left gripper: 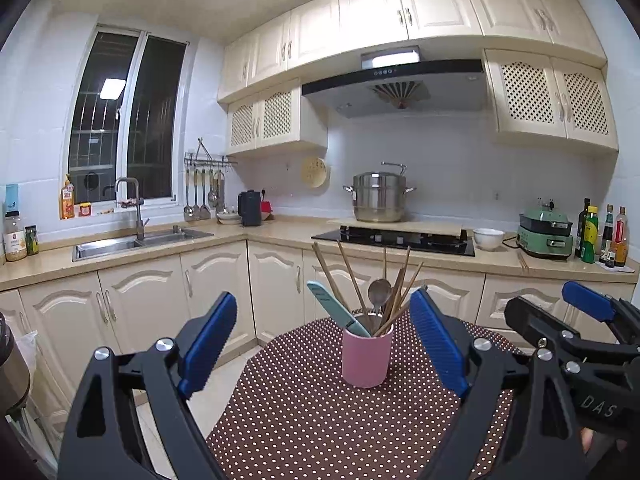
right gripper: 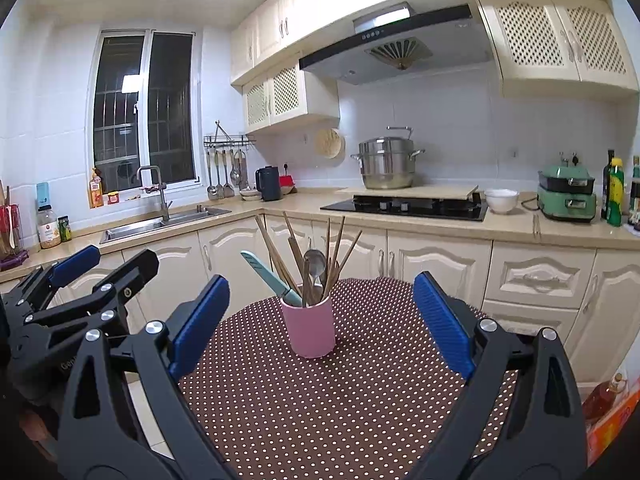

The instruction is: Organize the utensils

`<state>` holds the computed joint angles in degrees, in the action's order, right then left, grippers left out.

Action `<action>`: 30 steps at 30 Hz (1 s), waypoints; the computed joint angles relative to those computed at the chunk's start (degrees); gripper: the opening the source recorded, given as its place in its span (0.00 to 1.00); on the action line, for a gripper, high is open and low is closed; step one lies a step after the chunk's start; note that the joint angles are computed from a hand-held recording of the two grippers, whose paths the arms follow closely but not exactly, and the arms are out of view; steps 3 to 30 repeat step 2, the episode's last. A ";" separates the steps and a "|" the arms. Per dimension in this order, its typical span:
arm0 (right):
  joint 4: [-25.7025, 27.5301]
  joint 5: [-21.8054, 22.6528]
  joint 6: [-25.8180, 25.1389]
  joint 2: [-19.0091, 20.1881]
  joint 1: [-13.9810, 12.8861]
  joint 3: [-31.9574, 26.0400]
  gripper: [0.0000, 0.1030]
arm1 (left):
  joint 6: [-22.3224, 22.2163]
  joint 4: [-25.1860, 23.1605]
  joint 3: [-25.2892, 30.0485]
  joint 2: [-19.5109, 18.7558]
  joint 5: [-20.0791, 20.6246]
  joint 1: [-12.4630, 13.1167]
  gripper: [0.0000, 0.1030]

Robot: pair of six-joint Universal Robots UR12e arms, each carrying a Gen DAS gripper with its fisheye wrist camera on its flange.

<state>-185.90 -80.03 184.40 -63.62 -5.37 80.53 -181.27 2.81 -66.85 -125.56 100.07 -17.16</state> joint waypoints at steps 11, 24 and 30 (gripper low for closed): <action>1.70 0.53 0.51 0.53 -0.21 -0.64 0.90 | -0.20 -2.77 1.07 -0.60 -0.59 0.13 0.84; 1.70 0.53 0.51 0.53 -0.21 -0.64 0.90 | -0.20 -2.77 1.07 -0.60 -0.59 0.13 0.84; 1.70 0.53 0.51 0.53 -0.21 -0.64 0.90 | -0.20 -2.77 1.07 -0.60 -0.59 0.13 0.84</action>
